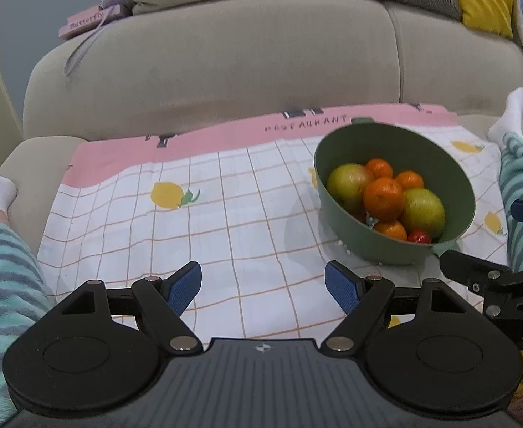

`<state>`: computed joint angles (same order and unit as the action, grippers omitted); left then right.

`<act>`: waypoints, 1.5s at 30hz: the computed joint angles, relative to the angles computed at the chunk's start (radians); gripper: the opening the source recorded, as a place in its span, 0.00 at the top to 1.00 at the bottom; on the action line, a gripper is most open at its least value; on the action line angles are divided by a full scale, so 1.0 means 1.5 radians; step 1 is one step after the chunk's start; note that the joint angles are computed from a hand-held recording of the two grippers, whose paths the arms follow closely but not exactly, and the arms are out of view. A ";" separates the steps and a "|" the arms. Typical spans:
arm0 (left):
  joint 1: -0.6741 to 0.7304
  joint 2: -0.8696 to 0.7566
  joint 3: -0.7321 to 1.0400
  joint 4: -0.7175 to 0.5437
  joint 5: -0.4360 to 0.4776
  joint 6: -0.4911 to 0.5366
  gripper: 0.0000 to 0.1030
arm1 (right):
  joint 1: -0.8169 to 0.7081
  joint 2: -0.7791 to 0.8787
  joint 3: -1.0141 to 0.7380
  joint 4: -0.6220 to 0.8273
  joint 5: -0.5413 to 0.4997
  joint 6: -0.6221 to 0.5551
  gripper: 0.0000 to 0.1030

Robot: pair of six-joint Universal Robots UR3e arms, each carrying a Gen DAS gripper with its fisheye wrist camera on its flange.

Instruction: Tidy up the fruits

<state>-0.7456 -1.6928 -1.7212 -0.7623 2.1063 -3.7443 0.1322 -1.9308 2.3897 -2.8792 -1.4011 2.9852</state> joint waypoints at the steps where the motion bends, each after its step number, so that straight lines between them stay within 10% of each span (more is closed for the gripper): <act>1: 0.000 -0.005 0.005 -0.006 -0.002 0.001 0.10 | -0.003 0.006 -0.002 0.004 0.000 0.004 0.04; 45: -0.002 -0.020 0.028 -0.037 0.006 0.004 0.10 | 0.008 0.033 -0.002 -0.010 -0.012 0.003 0.04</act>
